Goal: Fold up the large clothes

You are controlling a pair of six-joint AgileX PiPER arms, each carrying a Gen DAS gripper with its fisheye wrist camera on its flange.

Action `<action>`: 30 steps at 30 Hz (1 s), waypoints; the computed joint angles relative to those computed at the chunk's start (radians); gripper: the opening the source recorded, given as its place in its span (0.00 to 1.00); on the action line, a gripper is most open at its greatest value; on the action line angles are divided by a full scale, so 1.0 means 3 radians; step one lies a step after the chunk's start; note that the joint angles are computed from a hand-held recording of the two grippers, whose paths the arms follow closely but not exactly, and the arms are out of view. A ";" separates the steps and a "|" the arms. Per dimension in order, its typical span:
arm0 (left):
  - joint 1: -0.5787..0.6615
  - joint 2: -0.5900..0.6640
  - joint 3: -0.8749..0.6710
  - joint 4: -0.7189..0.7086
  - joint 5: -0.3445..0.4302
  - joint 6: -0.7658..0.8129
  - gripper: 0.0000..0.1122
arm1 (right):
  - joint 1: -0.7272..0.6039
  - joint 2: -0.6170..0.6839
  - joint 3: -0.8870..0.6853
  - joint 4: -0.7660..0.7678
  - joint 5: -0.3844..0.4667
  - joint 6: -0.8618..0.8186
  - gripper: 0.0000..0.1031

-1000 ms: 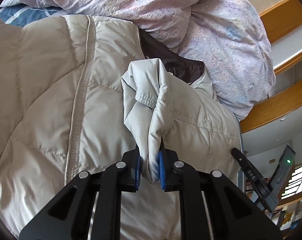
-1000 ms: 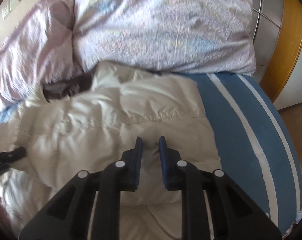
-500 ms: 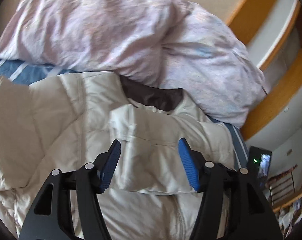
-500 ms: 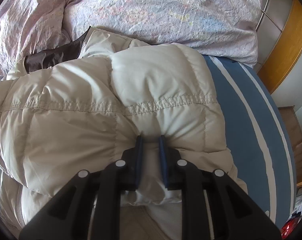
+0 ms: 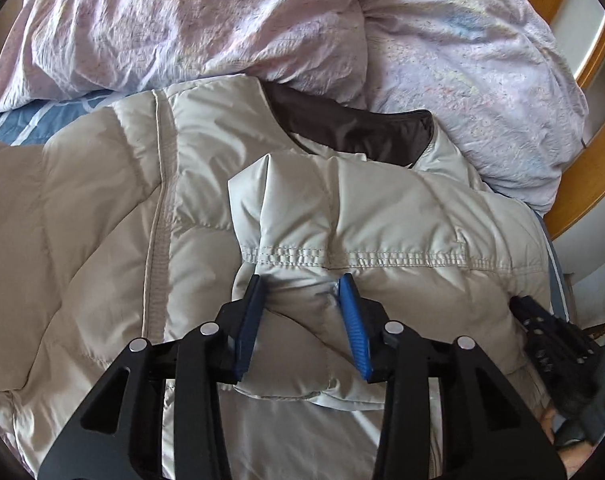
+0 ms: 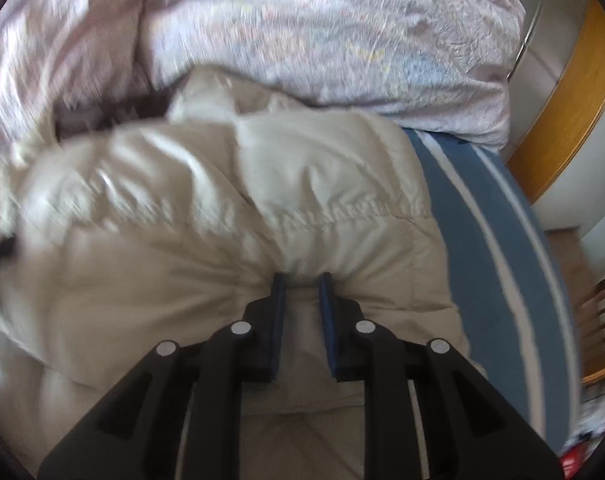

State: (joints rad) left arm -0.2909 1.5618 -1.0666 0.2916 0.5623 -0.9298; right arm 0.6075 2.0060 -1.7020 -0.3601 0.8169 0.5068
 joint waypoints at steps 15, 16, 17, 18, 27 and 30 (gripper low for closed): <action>-0.0064 0.0009 0.0123 0.0337 -0.0073 -0.0340 0.37 | 0.0231 0.0448 -0.0519 -0.0143 0.0306 -0.0217 0.25; -0.0097 0.0032 0.0094 0.0420 -0.0029 -0.0403 0.38 | 0.0274 0.0455 -0.0505 -0.0273 0.0307 -0.0145 0.25; -0.0119 0.0053 0.0045 0.0444 0.0030 -0.0387 0.38 | 0.0328 0.0476 -0.0513 -0.0428 0.0338 -0.0090 0.25; -0.0113 0.0042 0.0015 0.0376 0.0071 -0.0297 0.38 | 0.0381 0.0473 -0.0511 -0.0532 0.0390 -0.0052 0.25; 0.0201 -0.1359 0.0705 -0.0361 0.0158 0.0350 0.49 | 0.0523 0.0127 -0.0387 -0.0242 0.0224 -0.0123 0.47; 0.0386 -0.1906 0.0942 -0.0518 0.0324 0.0561 0.56 | 0.0681 0.0328 -0.0697 -0.0135 0.0403 -0.0255 0.48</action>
State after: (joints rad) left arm -0.1750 0.9901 -0.7841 0.1361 0.6594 -0.7614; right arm 0.8118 2.1045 -1.9109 -0.4007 0.9378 0.4304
